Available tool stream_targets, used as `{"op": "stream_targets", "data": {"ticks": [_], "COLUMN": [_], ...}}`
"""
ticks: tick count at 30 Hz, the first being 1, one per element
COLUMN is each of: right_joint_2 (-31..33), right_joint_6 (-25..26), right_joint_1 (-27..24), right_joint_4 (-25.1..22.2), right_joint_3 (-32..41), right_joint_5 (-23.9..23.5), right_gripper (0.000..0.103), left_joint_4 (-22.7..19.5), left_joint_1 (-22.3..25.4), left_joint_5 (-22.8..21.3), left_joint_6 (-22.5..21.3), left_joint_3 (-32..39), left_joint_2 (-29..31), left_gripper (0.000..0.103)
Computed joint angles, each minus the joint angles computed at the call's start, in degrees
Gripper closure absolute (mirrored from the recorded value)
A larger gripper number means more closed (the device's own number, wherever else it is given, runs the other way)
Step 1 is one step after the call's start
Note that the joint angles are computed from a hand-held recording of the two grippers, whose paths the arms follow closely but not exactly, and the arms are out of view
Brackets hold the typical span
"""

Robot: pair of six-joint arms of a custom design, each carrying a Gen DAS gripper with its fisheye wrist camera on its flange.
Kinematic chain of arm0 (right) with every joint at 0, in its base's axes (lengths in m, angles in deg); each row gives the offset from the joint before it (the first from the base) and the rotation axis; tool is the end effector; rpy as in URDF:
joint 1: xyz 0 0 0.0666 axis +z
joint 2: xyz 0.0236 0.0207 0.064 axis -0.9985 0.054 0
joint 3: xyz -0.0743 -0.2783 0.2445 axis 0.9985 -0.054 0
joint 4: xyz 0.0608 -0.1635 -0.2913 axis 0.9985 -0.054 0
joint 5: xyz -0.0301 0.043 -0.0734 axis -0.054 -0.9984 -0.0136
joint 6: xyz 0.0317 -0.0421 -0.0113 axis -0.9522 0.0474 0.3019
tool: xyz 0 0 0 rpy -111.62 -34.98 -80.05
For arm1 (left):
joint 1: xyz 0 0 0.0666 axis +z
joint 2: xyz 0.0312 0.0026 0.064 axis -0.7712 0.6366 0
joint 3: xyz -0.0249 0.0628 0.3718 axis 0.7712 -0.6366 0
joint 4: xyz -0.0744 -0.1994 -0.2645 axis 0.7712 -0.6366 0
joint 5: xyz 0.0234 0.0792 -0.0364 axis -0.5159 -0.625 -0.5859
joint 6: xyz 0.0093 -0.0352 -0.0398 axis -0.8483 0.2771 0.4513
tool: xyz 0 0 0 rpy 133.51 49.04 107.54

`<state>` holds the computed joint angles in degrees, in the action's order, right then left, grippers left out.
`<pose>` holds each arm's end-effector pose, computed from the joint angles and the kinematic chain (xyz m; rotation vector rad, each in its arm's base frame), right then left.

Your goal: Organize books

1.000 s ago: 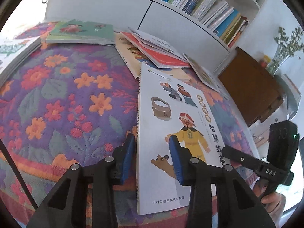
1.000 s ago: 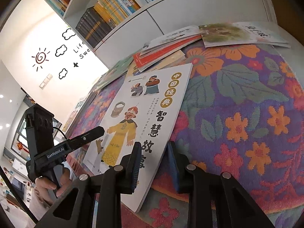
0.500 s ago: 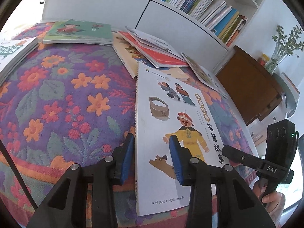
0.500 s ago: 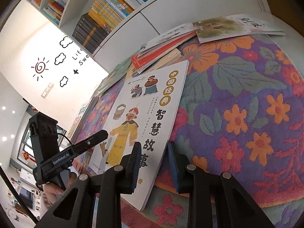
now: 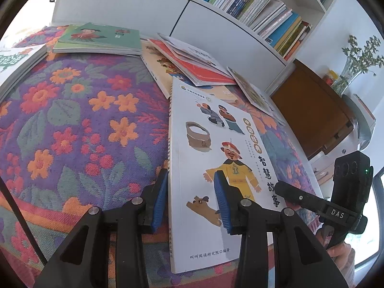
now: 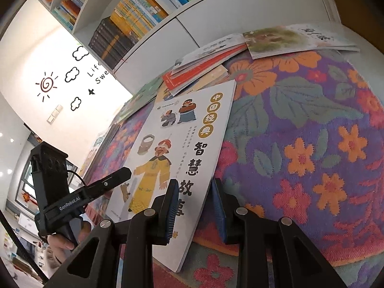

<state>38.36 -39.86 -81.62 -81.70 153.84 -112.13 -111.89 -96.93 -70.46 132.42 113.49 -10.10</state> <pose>0.3383 0.0537 0.3946 -0.3416 2.4267 0.9261 0.2817 -0.2844 0.4077 -0.2283 2.3454 -0.5869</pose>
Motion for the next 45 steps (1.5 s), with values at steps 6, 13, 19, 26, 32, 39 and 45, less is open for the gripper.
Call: {"op": "stream_targets", "data": {"ticks": [6,13,19,26,32,39,45], "right_joint_2": [-0.6,0.0,1.5,4.6,12.5,17.1,17.2], "right_joint_6": [-0.2,-5.3,-3.0,3.6,5.2,0.0,-4.3], "right_joint_1": [0.7,0.1,2.9,8.7,4.2,4.4,5.2], "right_joint_4": [0.1,1.0,-5.6,-17.0,-25.8,-26.8,-24.1], "right_joint_3": [-0.2,-0.3,3.6,8.8,12.7,15.8,16.5], "right_joint_5": [1.8,0.3,1.5,-0.2,-12.3,-14.7,-13.0], "right_gripper": [0.076,0.075,0.072,0.072,0.074,0.091,0.094], "left_joint_4": [-0.4,-0.7,-2.0,-11.5,-15.0,-11.5,-11.1], "left_joint_1": [-0.2,-0.1,3.0,7.8,17.5,25.9,26.9], "left_joint_5": [-0.3,0.3,14.0,21.3,37.7,54.3,56.5], "left_joint_6": [-0.1,-0.5,-2.1,-7.9,-16.4,-14.3,-14.2], "left_joint_3": [0.4,0.8,-0.1,-0.9,2.6,0.4,-1.4], "left_joint_2": [0.3,0.5,-2.2,-6.6,-1.9,1.4,0.3], "left_gripper": [0.067,0.067,0.067,0.068,0.069,0.085,0.088]}}
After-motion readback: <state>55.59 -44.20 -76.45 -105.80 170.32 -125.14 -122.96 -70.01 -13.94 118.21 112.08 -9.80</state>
